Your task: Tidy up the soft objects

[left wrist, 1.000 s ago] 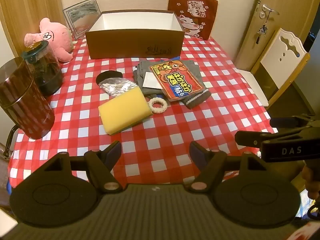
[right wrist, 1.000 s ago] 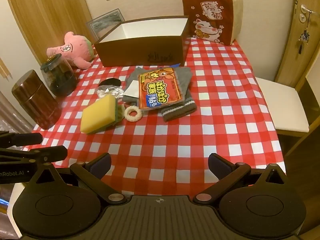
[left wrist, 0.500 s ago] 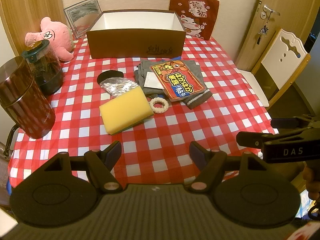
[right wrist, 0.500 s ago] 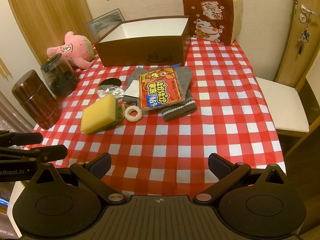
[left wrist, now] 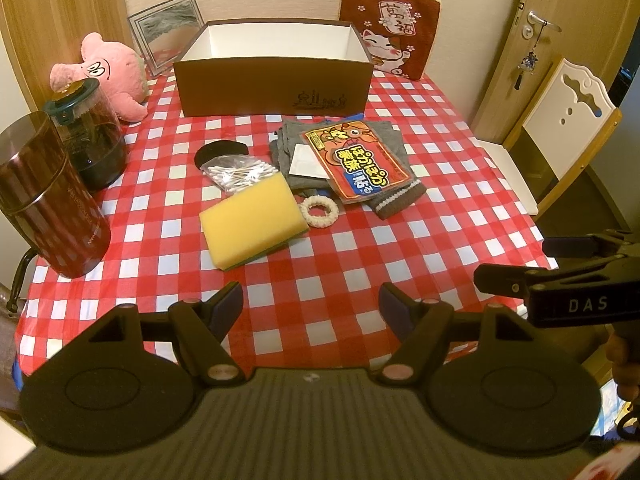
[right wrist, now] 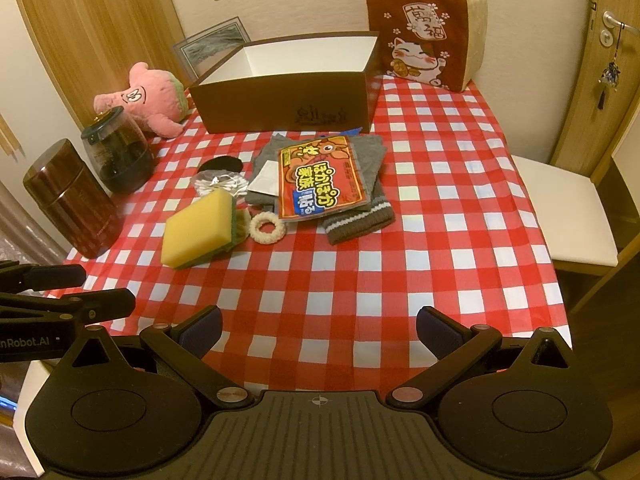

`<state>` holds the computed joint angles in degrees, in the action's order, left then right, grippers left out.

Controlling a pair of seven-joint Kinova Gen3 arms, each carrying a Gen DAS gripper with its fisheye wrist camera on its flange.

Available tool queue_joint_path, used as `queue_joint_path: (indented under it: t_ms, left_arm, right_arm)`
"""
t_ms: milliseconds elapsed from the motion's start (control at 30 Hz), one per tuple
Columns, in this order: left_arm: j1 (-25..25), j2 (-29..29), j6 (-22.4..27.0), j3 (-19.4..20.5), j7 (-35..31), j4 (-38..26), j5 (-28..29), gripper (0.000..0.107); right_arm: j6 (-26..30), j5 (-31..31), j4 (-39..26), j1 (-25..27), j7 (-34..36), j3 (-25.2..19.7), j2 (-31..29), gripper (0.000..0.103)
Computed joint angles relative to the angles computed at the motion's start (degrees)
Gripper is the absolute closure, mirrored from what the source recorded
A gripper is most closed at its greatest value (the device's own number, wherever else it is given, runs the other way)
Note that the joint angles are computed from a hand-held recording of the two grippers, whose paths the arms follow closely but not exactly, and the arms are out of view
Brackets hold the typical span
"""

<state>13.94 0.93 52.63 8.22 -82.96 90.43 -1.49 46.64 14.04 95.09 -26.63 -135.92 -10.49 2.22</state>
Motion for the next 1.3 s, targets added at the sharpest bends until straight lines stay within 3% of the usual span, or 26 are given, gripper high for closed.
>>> queue_joint_path:
  t_ms: [1300]
  left_arm:
    - [-0.08, -0.04, -0.06, -0.04, -0.11, 0.07, 0.16, 0.034]
  right_arm:
    - [0.28, 0.14, -0.53, -0.19, 0.14, 0.13, 0.31, 0.0]
